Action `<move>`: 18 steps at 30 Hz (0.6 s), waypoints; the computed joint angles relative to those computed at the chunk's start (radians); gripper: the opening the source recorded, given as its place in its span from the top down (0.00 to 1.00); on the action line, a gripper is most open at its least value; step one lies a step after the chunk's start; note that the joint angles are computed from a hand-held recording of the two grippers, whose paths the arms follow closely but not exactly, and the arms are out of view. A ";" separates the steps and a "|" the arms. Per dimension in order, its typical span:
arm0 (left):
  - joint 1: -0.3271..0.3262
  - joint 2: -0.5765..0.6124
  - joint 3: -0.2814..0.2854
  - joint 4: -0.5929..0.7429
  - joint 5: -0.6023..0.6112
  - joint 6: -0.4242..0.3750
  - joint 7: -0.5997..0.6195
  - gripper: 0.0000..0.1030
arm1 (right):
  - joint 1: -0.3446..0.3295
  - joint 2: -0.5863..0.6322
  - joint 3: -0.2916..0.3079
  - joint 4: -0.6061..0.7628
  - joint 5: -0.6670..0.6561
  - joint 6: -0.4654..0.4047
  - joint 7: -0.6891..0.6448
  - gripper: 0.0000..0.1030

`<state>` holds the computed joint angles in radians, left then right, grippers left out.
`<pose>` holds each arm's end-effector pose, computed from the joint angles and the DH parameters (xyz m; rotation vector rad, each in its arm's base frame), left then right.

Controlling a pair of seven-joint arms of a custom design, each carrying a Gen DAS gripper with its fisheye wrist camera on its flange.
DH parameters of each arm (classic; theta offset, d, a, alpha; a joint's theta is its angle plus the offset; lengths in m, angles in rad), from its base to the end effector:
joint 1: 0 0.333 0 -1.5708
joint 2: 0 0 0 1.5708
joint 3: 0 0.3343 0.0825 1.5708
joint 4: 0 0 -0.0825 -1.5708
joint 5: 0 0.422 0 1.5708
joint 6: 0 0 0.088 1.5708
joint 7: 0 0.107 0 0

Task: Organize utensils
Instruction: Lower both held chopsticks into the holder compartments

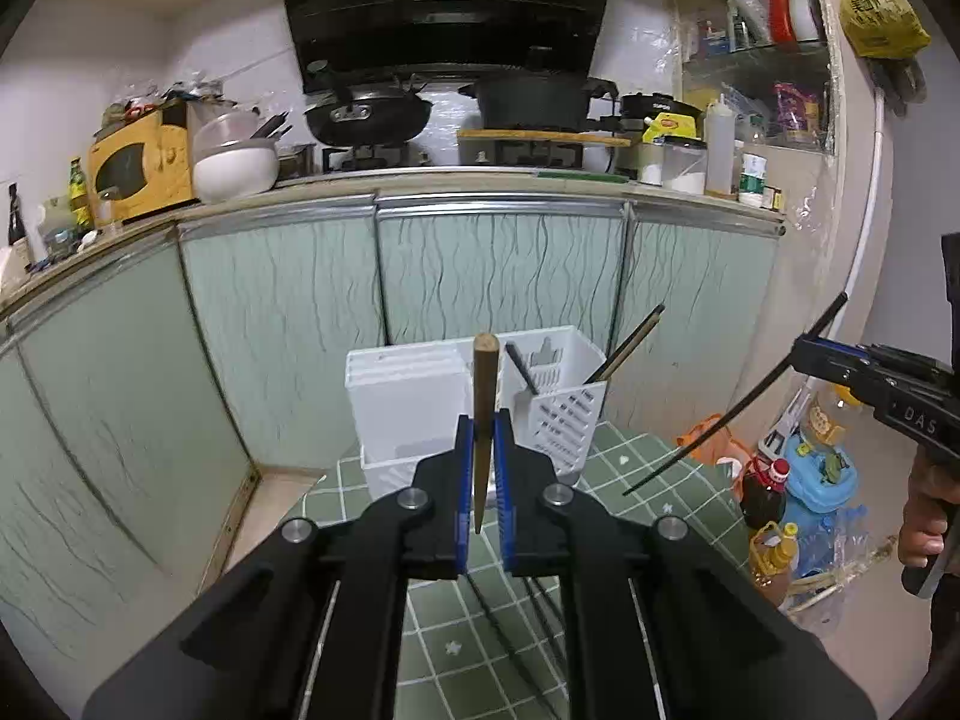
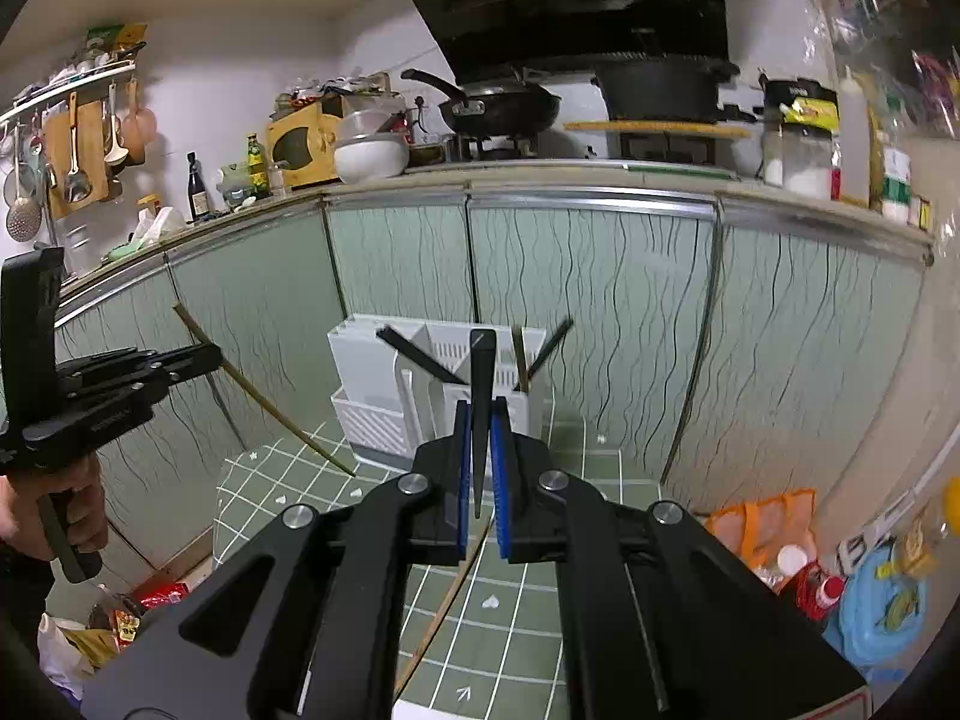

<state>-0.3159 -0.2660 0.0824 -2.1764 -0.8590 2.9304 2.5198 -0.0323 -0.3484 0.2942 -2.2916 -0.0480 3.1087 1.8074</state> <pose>0.5447 -0.0755 0.6110 -1.2405 1.9154 -1.1805 0.4999 0.1595 0.6282 -1.5606 1.3838 -0.8173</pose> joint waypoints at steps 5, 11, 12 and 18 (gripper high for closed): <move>0.019 0.034 -0.013 0.073 -0.001 -0.064 -0.034 0.92 | 0.015 0.032 -0.022 0.072 -0.016 -0.037 -0.020 0.94; 0.069 0.088 -0.062 0.170 -0.018 -0.135 -0.051 0.92 | 0.072 0.094 -0.083 0.171 -0.011 -0.062 -0.050 0.94; 0.076 0.095 -0.070 0.185 -0.027 -0.146 -0.045 0.92 | 0.089 0.104 -0.099 0.186 0.000 -0.067 -0.060 0.94; 0.123 0.162 -0.119 0.306 -0.058 -0.206 -0.082 0.92 | 0.122 0.172 -0.142 0.284 0.004 -0.081 -0.080 0.94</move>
